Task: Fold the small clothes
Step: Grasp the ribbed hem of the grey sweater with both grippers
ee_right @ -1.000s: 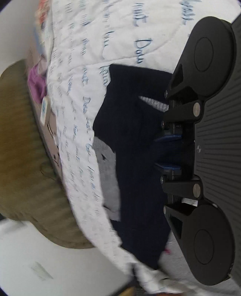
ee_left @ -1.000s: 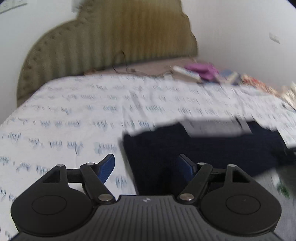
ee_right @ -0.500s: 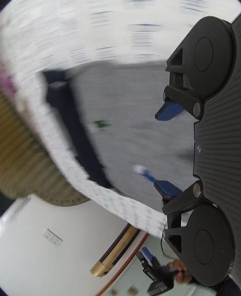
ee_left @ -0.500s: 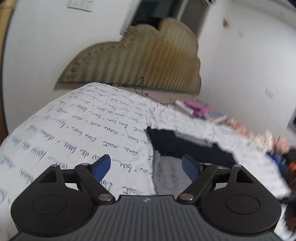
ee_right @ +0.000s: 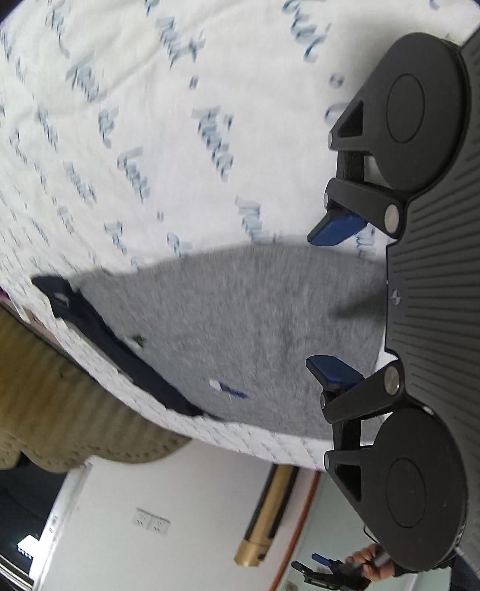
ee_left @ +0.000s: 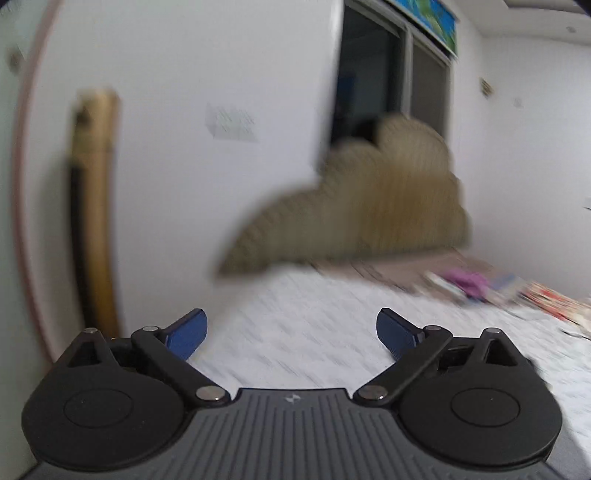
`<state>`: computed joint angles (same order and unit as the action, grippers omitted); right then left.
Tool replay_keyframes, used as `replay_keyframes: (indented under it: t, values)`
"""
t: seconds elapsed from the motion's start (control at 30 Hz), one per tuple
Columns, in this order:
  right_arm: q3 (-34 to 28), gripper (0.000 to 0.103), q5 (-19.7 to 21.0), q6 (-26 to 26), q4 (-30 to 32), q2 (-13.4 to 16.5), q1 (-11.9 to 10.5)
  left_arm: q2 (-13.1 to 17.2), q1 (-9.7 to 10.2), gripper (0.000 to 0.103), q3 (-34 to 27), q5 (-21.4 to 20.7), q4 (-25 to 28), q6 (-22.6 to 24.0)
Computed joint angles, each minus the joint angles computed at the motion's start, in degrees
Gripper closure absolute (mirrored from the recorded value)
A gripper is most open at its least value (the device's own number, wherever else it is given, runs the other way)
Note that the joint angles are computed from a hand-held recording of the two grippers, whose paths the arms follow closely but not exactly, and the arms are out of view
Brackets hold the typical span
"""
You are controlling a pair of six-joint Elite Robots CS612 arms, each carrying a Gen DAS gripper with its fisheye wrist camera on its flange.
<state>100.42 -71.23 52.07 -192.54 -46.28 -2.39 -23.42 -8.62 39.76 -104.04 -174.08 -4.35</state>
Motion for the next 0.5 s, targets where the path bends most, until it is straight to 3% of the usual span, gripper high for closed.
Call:
replay_keyframes:
  t: [0.13, 0.2, 0.33, 0.4, 0.5]
  values:
    - [0.79, 0.033, -0.83, -0.04, -0.18, -0.17, 0.19, 0.04, -1.37, 0.005, 3.65, -12.88, 17.82, 0.83]
    - [1.75, 0.033, -0.13, -0.65, -0.06, -0.57, -0.15, 0.22, -2.14, 0.005, 5.44, -15.88, 24.1, 0.7]
    - [0.48, 0.032, 2.58, 1.38, -2.24, 1.04, -0.23, 1.24, -2.1, 0.005, 7.71, -23.49, 26.94, -8.13]
    - [-0.53, 0.032, 4.98, 2.59, -3.86, 2.26, -0.32, 0.72, -2.37, 0.005, 9.9, -22.76, 22.83, -9.59]
    - [-2.19, 0.032, 6.85, 3.4, -5.38, 3.8, 0.0, 0.51, -2.56, 0.005, 10.1, -23.48, 23.66, -10.46]
